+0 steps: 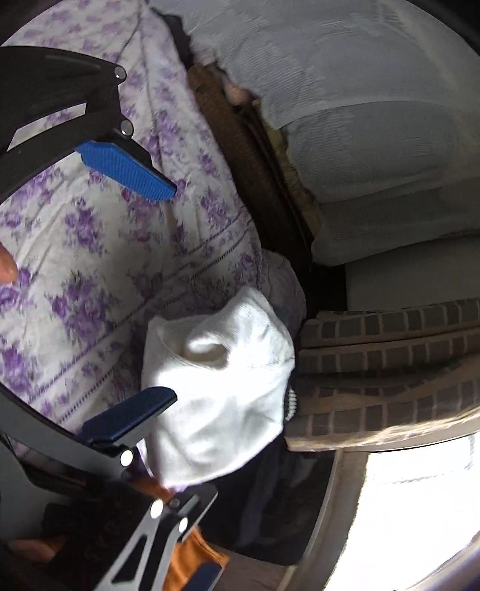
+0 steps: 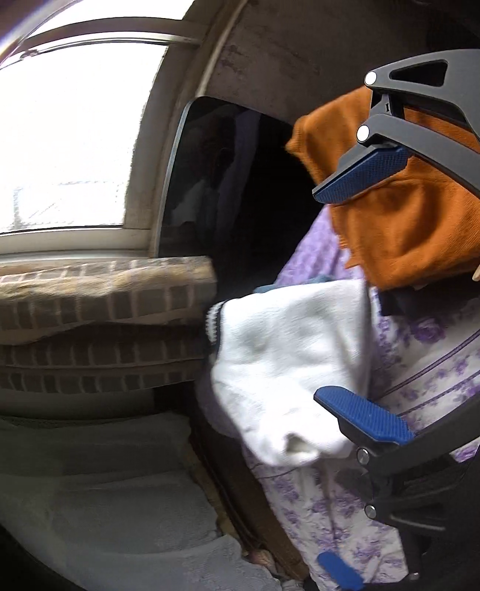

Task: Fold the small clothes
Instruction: 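Release the folded sweater on the pile and open both tools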

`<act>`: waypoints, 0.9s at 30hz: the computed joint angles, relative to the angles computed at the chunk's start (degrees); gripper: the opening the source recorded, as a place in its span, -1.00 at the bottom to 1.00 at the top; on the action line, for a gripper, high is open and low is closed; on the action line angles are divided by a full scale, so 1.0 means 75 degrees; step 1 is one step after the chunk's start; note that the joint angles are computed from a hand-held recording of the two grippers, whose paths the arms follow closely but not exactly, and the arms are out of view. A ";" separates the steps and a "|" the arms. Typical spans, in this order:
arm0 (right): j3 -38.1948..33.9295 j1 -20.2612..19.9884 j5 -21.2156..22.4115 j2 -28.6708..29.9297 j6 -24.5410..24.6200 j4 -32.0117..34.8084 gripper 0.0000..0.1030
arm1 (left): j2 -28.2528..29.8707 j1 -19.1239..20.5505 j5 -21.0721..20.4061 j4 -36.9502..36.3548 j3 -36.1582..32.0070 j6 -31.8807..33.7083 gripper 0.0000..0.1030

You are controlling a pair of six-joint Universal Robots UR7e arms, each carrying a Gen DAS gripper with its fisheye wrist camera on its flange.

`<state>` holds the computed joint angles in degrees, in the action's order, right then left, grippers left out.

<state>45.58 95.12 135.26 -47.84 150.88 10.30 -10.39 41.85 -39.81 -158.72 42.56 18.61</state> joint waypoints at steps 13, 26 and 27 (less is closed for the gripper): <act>0.1324 0.0008 -0.0522 -0.0853 -0.0035 -0.0820 0.93 | -0.0664 0.0103 -0.0794 0.0317 0.0609 -0.1285 0.91; 0.1228 -0.0021 -0.0526 -0.0752 -0.0086 -0.0773 0.93 | -0.0524 0.0081 -0.0482 0.0189 0.0536 -0.1222 0.91; 0.1216 -0.0025 -0.0534 -0.0743 -0.0081 -0.0758 0.93 | -0.0509 0.0075 -0.0445 0.0123 0.0532 -0.1163 0.91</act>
<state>54.70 94.94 131.25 -53.41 150.27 4.62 -14.21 42.41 -43.15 -157.80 46.54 9.89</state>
